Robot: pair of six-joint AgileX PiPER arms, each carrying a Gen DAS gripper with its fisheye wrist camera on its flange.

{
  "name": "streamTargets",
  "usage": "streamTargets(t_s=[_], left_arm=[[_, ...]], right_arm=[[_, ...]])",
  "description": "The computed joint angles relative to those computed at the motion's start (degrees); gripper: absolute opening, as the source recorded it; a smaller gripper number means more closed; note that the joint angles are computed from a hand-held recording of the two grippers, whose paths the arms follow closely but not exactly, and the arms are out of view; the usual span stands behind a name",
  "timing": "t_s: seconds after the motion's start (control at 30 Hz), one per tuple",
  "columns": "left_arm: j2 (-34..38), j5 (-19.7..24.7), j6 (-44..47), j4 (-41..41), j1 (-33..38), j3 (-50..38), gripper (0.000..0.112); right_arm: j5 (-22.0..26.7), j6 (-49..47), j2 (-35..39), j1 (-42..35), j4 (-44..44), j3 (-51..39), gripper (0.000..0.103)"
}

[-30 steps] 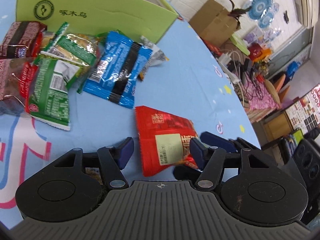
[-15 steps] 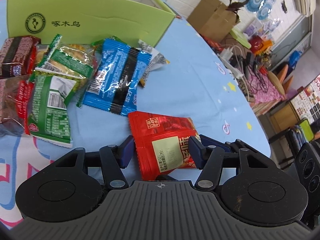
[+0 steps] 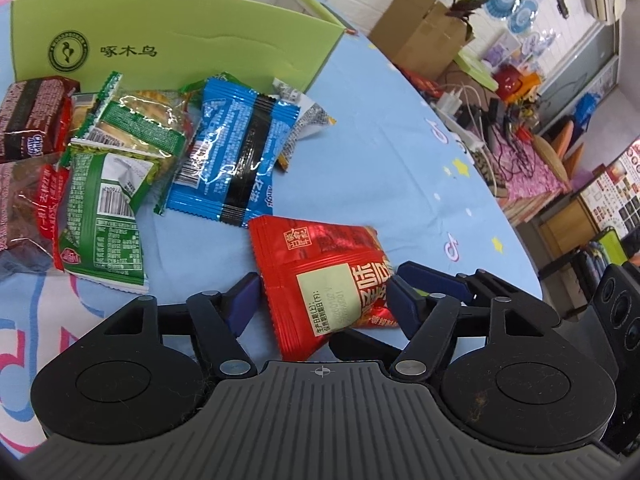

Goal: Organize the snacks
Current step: 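Carry the red bag into the green box and open the left gripper, then move the left gripper over the clear bag of brown sesame cake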

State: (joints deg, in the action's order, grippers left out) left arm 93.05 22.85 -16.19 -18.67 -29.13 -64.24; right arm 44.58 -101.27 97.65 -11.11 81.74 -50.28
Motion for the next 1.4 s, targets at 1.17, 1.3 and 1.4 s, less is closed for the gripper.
streamTargets(t_s=[1.17,1.3,1.4], left_arm=[[31.5,19.4,13.4,-3.8,22.3,-58.5,0.041],[21.1,9.3,19.3,-9.3,23.6,-41.4,0.055],[12.6,5.2,24.5,-15.8,24.2,-29.3,0.059]], right_arm=[[-2.7,47.0,40.7,20.2,-35.7,-85.1,0.079],[-6.4,32.2,31.6,18.3,-23.2,-68.8,0.091],[-7.1,19.9,22.0,16.4,-12.0,-52.2,0.092]])
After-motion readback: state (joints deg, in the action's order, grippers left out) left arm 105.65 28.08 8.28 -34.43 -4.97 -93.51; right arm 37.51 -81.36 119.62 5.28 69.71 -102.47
